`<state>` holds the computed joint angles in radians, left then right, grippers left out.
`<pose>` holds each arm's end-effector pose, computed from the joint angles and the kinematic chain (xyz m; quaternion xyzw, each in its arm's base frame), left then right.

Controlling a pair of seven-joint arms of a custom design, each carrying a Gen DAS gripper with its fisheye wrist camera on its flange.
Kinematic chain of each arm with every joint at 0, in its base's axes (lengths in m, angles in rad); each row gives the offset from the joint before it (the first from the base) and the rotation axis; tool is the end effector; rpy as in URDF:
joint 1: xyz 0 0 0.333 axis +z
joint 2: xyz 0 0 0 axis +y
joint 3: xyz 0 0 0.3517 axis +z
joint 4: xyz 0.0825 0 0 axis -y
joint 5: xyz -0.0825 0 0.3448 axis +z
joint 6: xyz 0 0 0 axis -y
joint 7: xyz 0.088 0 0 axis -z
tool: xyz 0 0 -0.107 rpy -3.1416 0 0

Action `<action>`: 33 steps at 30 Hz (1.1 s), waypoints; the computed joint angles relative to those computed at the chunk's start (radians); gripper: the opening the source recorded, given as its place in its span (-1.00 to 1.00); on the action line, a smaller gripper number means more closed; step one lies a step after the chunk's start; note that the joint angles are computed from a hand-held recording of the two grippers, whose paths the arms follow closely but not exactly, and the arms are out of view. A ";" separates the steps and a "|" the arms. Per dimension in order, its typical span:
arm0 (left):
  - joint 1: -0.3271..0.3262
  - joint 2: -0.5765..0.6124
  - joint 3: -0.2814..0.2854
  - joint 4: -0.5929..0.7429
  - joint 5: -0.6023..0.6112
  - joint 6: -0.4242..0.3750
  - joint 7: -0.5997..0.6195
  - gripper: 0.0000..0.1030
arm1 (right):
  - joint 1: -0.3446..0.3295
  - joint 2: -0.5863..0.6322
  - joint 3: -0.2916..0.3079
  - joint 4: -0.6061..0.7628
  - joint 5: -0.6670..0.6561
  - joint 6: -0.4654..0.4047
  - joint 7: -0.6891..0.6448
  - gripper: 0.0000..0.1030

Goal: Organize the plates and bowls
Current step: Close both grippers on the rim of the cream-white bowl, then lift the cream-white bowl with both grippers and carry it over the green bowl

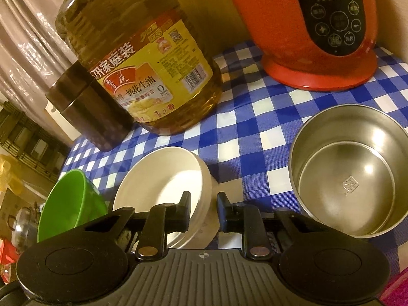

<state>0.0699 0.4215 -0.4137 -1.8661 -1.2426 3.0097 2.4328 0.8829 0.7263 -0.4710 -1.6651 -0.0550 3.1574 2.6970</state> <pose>0.6298 -0.1163 0.4041 -0.6650 0.6107 -0.4263 0.0553 0.6235 0.3746 0.3670 -0.4951 0.7611 -0.1355 0.3965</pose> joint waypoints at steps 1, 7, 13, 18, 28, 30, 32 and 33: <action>0.000 0.000 0.000 0.000 0.001 0.000 0.000 -0.53 | 0.000 0.000 0.000 0.001 0.001 -0.002 0.000 -0.58; 0.000 -0.002 0.005 -0.004 0.025 -0.010 -0.025 -0.53 | 0.015 -0.003 -0.016 0.000 -0.012 -0.016 0.000 -0.63; 0.008 -0.010 0.002 -0.013 0.027 -0.013 -0.015 -0.60 | 0.014 -0.022 -0.008 -0.035 -0.010 0.011 0.011 -0.69; -0.002 -0.030 0.013 -0.037 0.063 -0.016 -0.043 -0.68 | 0.037 -0.040 -0.024 -0.065 0.012 0.015 0.014 -0.75; -0.011 -0.127 0.038 -0.091 -0.078 -0.057 0.057 -0.69 | 0.172 -0.088 -0.151 -0.146 0.055 0.051 0.019 -0.77; -0.023 -0.148 0.058 -0.102 -0.106 -0.067 0.076 -0.69 | 0.208 -0.094 -0.185 -0.149 0.060 0.049 0.010 -0.78; -0.036 -0.171 0.079 -0.115 -0.135 -0.074 0.098 -0.69 | 0.229 -0.100 -0.203 -0.150 0.063 0.046 0.002 -0.78; -0.044 -0.183 0.091 -0.120 -0.144 -0.075 0.107 -0.69 | 0.233 -0.105 -0.203 -0.150 0.063 0.047 -0.003 -0.78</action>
<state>0.0258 0.2387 -0.3228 -1.9864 -1.3868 2.9342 2.5400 1.1158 0.6216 -0.6744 -1.8150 0.0083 3.2043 2.6939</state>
